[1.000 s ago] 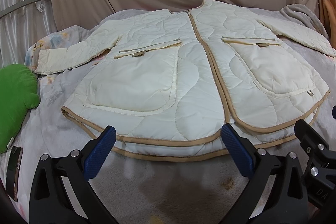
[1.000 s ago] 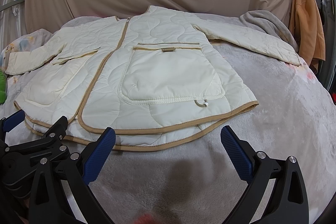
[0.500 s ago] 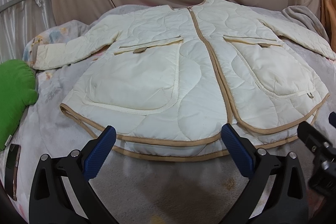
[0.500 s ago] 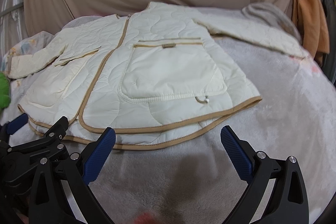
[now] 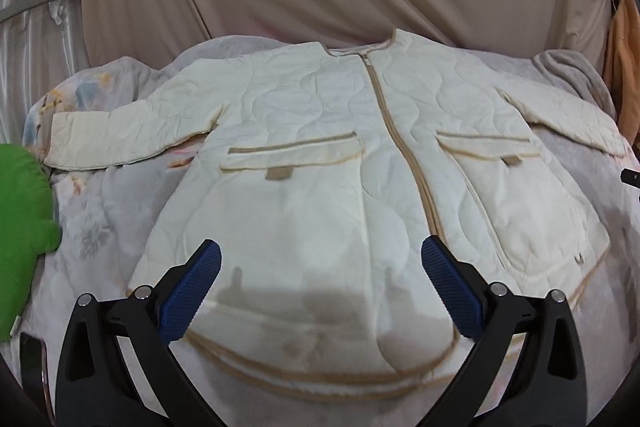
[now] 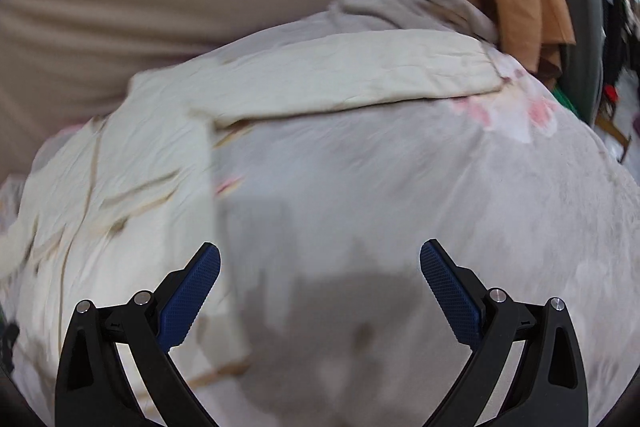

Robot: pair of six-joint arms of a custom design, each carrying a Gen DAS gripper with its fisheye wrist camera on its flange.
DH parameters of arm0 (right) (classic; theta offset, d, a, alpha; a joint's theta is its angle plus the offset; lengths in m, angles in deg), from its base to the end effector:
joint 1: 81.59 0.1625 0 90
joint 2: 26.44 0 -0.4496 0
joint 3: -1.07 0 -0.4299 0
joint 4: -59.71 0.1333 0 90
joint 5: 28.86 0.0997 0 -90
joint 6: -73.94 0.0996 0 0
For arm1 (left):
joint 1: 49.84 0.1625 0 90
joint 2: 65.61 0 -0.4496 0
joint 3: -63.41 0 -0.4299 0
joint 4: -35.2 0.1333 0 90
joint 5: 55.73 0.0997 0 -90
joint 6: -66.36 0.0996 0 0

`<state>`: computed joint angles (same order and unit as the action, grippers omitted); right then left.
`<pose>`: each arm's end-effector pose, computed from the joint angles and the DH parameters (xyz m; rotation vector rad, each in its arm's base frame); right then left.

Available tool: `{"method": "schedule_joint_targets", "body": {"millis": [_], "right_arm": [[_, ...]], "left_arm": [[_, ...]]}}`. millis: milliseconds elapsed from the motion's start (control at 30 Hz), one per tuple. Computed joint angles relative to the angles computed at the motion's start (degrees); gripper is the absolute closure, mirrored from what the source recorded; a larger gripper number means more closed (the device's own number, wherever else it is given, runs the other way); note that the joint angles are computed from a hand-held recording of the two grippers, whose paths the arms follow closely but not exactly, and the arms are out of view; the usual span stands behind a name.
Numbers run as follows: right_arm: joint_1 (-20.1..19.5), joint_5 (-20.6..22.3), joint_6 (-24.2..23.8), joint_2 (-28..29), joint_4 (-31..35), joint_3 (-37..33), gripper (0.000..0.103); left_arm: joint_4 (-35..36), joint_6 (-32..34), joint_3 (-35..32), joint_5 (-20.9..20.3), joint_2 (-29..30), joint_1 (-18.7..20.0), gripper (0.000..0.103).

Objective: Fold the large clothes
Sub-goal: 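Grasp the sleeve cuff with the right tool and lift it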

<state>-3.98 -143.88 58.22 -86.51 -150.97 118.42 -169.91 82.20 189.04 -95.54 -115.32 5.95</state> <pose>-0.0358 -0.5880 0.2392 -0.2376 -2.2090 1.2002 -0.1149 -0.5421 0.1020 0.6022 2.1625 -0.9437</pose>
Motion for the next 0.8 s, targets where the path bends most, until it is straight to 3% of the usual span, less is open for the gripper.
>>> {"method": "schedule_joint_targets", "body": {"millis": [67, 200, 433, 533, 600, 667, 800], "right_arm": [[-3.3, 3.5, 4.8, -1.9, 4.9, -3.2, 0.005], [-8.1, 6.0, 14.1, -2.6, 11.4, -10.3, 0.006], [-11.7, 9.5, 21.9, 0.4, 15.3, -19.9, 0.01], [-12.3, 11.9, 24.2, 2.0, 16.5, -23.3, 0.031], [-11.7, 11.6, 24.6, 3.2, 18.2, -25.9, 0.074], [-9.9, 9.2, 23.1, 4.7, 17.6, -28.4, 0.092], [-3.2, 8.9, 10.9, 8.0, 11.0, -31.8, 0.097]], "left_arm": [[1.4, -0.4, -1.9, -0.5, -0.3, 1.4, 0.005], [-0.9, 1.2, -5.6, -0.4, 0.8, 3.4, 0.005], [-0.8, 2.3, -11.0, 0.4, 2.9, 6.0, 0.005], [-0.3, 3.1, -12.8, 0.8, 3.7, 6.9, 0.005], [-1.9, 5.1, -13.6, 1.4, 4.4, 7.1, 0.005], [-2.9, 6.7, -14.6, 1.9, 5.0, 7.5, 0.005], [-2.7, 7.1, -16.5, 2.1, 5.3, 8.3, 0.005]]}}
